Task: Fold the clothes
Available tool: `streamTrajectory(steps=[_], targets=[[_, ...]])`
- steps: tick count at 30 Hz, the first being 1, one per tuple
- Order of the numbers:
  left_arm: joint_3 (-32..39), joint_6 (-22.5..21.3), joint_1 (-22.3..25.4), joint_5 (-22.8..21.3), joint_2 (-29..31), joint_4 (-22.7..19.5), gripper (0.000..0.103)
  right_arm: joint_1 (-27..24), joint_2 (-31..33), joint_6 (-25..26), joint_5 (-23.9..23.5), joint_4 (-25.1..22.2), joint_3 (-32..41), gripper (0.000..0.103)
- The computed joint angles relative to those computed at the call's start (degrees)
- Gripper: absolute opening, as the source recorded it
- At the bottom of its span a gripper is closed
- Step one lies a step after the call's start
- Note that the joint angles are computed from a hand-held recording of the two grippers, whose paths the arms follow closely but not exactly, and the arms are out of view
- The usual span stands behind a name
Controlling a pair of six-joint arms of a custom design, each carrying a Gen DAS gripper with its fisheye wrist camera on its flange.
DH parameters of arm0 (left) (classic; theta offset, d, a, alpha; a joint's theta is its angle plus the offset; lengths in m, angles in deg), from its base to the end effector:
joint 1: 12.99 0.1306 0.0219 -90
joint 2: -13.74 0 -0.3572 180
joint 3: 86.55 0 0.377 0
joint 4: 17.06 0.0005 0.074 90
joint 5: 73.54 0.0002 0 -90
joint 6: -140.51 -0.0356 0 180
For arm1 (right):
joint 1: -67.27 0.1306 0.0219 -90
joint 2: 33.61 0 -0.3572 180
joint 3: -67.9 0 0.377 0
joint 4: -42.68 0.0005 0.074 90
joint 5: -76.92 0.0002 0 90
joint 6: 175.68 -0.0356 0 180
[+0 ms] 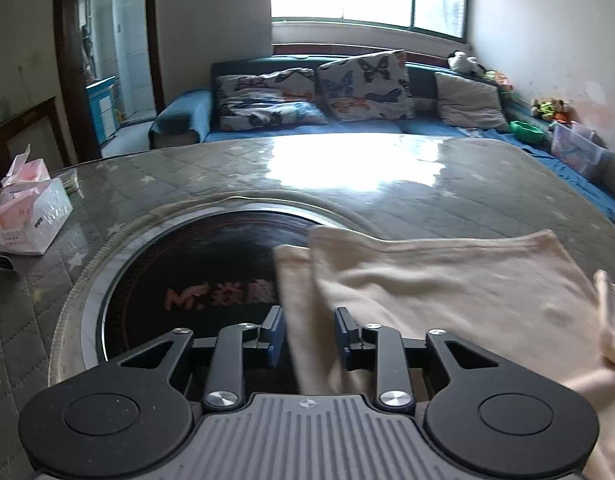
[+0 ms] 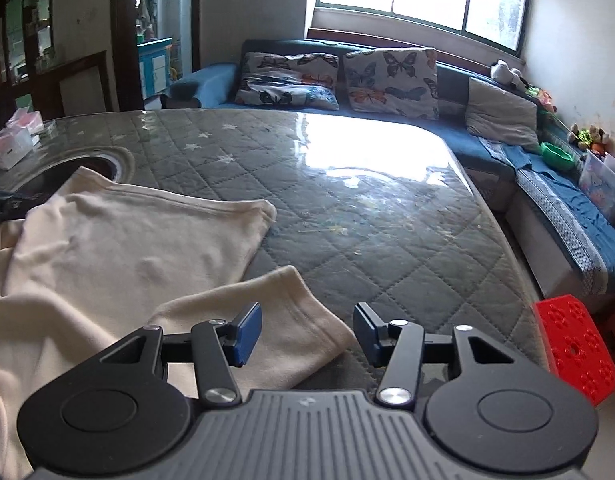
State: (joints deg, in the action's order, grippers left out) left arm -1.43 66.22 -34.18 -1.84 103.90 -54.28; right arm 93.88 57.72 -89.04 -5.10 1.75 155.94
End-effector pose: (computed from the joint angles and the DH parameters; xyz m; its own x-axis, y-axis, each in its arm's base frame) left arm 0.4496 -0.1629 0.3820 -0.6379 -0.0284 -0.7696 -0.0480 0.9988 0.0029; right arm 0.4358 0.2123 0.3897 -0.6433 -0.2573 -0.7211 -0.3175 0.9467 -0.0547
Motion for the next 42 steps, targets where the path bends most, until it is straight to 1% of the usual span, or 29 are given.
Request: streamTrajectory(steps=[4, 6, 8, 10, 11, 12, 15, 18, 21, 26, 30, 35, 38, 40, 42], targets=[[-1.9, -0.8, -1.9, 0.9, -2.6, 0.3, 0.036, -0.8, 0.3, -1.7, 0.2, 0.2, -1.2, 0.050], [-2.9, -1.0, -2.8, 1.5, -3.9, 0.4, 0.037, -1.1, 0.5, -2.4, -0.5, 0.5, -1.7, 0.042], [-3.8, -0.6, -3.9, 2.0, -5.2, 0.7, 0.037, -1.7, 0.3, -3.2, -2.0, 1.4, -2.5, 0.038], [-4.7, -0.3, -5.1, 2.5, -6.3, 0.8, 0.039, -1.9, 0.1, -4.0, -2.7, 2.3, -3.2, 0.036], [-5.0, -0.3, -5.6, 2.9, -6.8, 0.7, 0.041, -2.0, -0.1, -4.4, -2.7, 2.9, -3.5, 0.028], [-5.3, -0.3, -6.2, 3.3, -7.2, 0.6, 0.041, -2.1, -0.2, -4.8, -2.9, 3.5, -3.9, 0.017], [-6.3, -0.8, -7.9, 4.1, -8.0, 0.3, 0.041, -1.9, -0.8, -5.1, -2.5, 4.2, -4.6, 0.009], [-7.1, -1.8, -9.6, 4.6, -8.3, 0.1, 0.041, -1.4, -2.5, -4.5, -0.6, 5.3, -6.0, 0.008], [-8.0, -2.7, -10.9, 5.4, -8.8, 0.1, 0.041, -1.1, -5.6, -3.0, 2.8, 6.1, -7.9, 0.007], [-10.4, -4.6, -11.9, 7.2, -10.5, 0.6, 0.041, -2.0, -11.8, -1.4, 8.3, 4.4, -10.5, 0.007], [-12.1, -6.4, -12.5, 8.2, -12.0, 0.8, 0.041, -2.9, -16.9, -1.0, 13.7, 1.7, -13.1, 0.007], [-13.3, -8.2, -12.7, 9.6, -12.9, -0.3, 0.041, -3.8, -21.2, -3.1, 17.1, -2.8, -16.2, 0.007], [-13.7, -9.3, -12.8, 10.2, -13.3, -0.9, 0.041, -4.2, -21.5, -6.2, 18.3, -6.3, -17.6, 0.009], [-14.3, -10.2, -12.6, 10.7, -14.1, -0.9, 0.041, -4.3, -21.4, -7.1, 19.6, -7.4, -18.4, 0.009], [-14.7, -11.0, -12.4, 11.0, -14.8, -0.9, 0.041, -4.3, -22.1, -7.9, 19.6, -7.2, -18.7, 0.011]])
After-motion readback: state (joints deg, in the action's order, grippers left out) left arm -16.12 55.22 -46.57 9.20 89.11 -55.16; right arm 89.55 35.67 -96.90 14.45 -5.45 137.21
